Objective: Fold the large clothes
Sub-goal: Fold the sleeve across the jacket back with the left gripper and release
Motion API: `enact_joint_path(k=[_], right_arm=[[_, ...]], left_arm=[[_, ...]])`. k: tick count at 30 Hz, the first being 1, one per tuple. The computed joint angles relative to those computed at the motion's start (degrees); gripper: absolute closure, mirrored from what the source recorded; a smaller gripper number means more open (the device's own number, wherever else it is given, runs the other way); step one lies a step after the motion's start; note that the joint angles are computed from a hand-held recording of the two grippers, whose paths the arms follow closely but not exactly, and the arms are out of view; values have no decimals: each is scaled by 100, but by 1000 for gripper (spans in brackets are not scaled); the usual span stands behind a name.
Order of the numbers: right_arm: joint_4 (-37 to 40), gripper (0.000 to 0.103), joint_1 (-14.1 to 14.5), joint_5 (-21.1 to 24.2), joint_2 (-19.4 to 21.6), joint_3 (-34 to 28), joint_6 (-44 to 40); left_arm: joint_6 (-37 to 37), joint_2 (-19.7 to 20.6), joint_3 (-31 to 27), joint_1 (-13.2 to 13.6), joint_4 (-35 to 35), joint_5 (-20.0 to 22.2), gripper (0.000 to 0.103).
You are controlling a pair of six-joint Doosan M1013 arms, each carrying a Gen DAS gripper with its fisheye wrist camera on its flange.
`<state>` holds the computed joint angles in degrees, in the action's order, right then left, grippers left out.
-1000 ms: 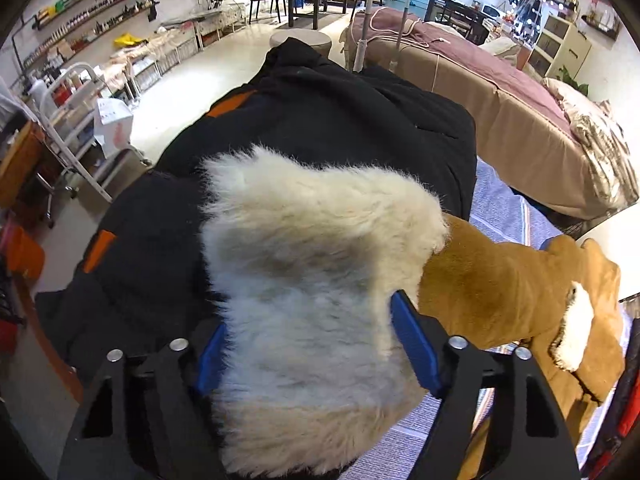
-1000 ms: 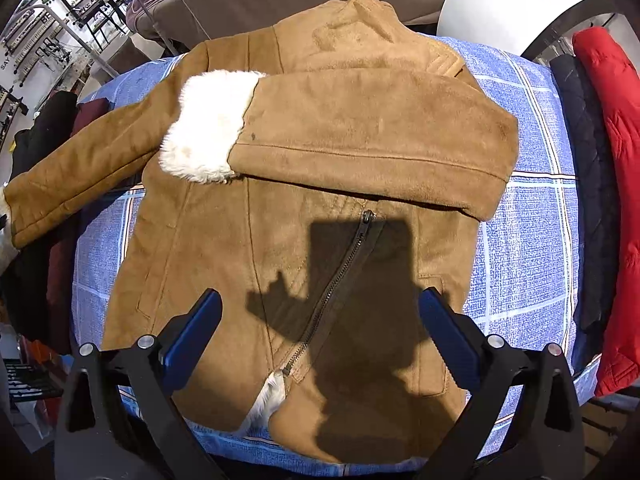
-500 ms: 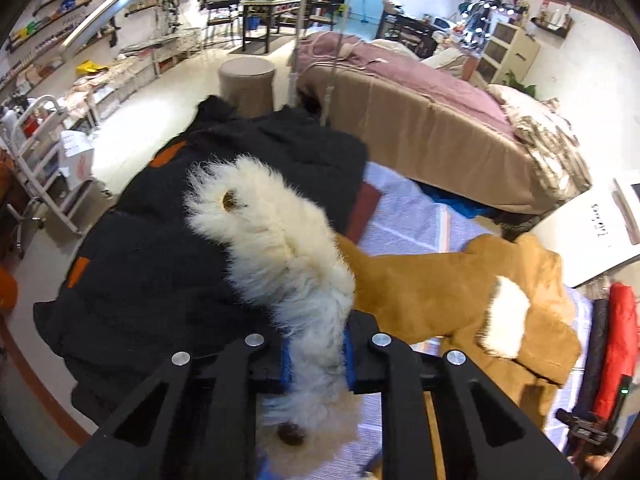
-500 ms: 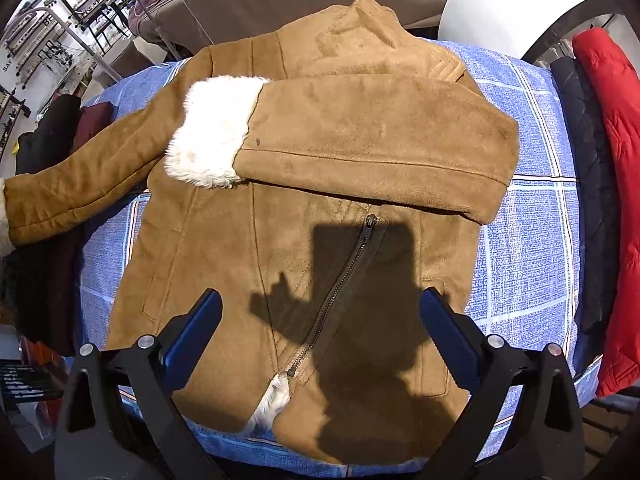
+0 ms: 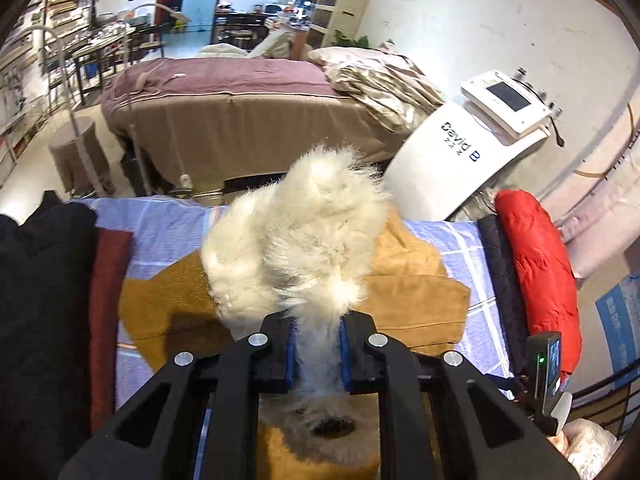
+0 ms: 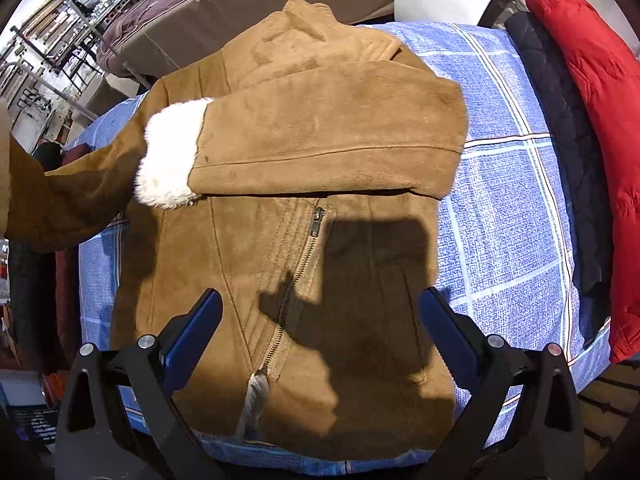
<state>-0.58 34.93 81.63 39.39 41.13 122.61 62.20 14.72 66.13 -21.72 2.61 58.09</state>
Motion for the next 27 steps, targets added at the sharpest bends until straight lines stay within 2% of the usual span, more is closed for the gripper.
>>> enact_joint_path(k=[4, 10, 16, 18, 20, 24, 27], right_arm=[[-64, 6, -86, -137, -195, 326, 286], [-63, 6, -227, -142, -370, 709, 737], [-87, 6, -328, -102, -434, 896, 1031], [-47, 6, -361, -84, -433, 918, 1110], [-33, 6, -394, -57, -411, 896, 1153], [-15, 6, -427, -79, -348, 779, 1158], [250, 6, -464, -362, -334, 778, 917]], left_arm=[[565, 534, -604, -254, -345, 68, 88], [1143, 1407, -1466, -571, -925, 775, 87], [1663, 1848, -1976, -810, -1237, 1102, 87], [1800, 2021, -2263, -842, -1456, 1169, 79], [1812, 2176, -2579, -856, -1535, 1383, 48], [1928, 2053, -2506, -794, -1562, 1250, 41], [1915, 1794, -2077, -650, -1428, 1108, 37]])
